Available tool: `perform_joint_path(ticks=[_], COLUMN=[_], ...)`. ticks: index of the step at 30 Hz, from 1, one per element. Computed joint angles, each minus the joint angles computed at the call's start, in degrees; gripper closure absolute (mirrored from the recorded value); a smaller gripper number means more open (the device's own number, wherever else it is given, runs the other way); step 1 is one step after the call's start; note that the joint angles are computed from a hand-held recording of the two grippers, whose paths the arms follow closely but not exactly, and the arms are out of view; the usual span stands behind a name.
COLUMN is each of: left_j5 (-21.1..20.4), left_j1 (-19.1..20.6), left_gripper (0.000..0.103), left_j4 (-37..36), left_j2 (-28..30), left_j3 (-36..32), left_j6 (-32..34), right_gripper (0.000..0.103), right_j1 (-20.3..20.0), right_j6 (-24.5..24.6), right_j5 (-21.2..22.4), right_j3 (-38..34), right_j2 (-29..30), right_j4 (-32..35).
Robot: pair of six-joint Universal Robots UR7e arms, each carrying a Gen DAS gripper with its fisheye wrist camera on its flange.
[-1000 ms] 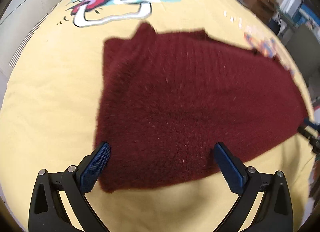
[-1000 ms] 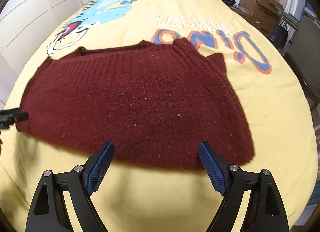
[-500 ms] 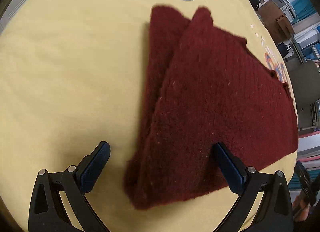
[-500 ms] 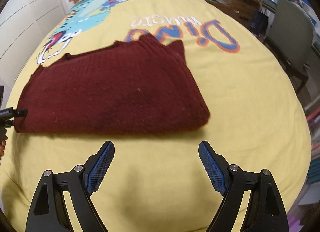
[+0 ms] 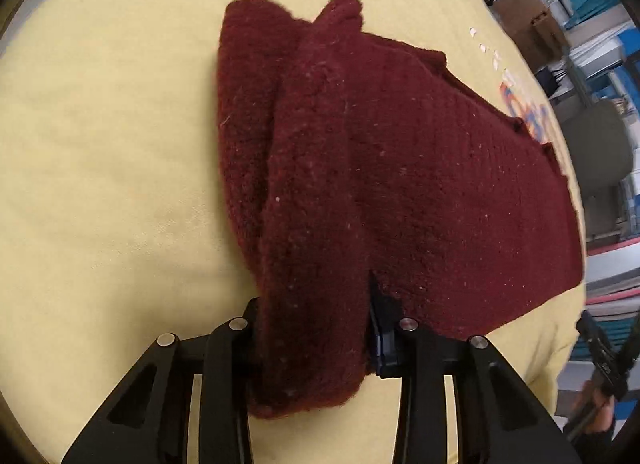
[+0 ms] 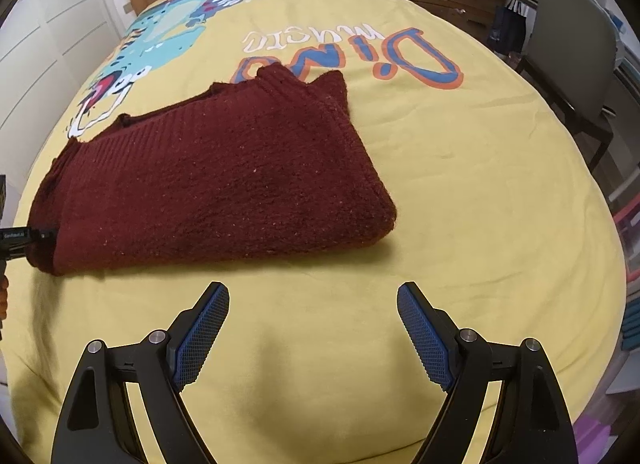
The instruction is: Fold small clothes
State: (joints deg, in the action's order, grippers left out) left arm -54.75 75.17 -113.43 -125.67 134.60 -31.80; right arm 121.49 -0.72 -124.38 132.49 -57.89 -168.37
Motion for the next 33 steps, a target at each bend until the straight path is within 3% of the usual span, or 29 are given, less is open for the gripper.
perform_joint_path(ticks=[8, 12, 15, 21, 26, 33], left_j5=[2.5, 1.1, 2.2, -0.2, -1.2, 1.6], left_j1=[-15.4, -20.3, -22.2, -24.6, -23.8, -23.3], left_gripper=[0.076, 0.077, 0.077, 0.077, 0.077, 0.072], left_j4=[8.5, 4.1, 1.5, -6.3, -14.1, -11.1], left_j2=[-0.3, 4.9, 12.2, 26.0, 40.4, 47.2], left_j3=[-4.0, -6.5, -8.7, -11.5, -13.1, -11.4], left_j6=[-11.1, -12.4, -10.6, -8.2, -5.0, -10.3], right_gripper=[0.016, 0.016, 0.016, 0.016, 0.016, 0.016], right_j1=[-1.4, -2.6, -3.5, -5.4, -7.2, -9.2], right_j6=[-1.6, -2.6, -3.4, -5.2, -5.3, -4.8], right_j5=[2.1, 2.9, 3.1, 2.5, 1.6, 1.4], right_j3=[0.4, 0.4, 0.4, 0.1, 0.9, 2.7], right_j2=[-3.3, -5.5, -7.3, -11.0, -13.3, -14.4], right_j4=[-1.7, -2.6, -2.9, -2.7, -2.0, -0.1])
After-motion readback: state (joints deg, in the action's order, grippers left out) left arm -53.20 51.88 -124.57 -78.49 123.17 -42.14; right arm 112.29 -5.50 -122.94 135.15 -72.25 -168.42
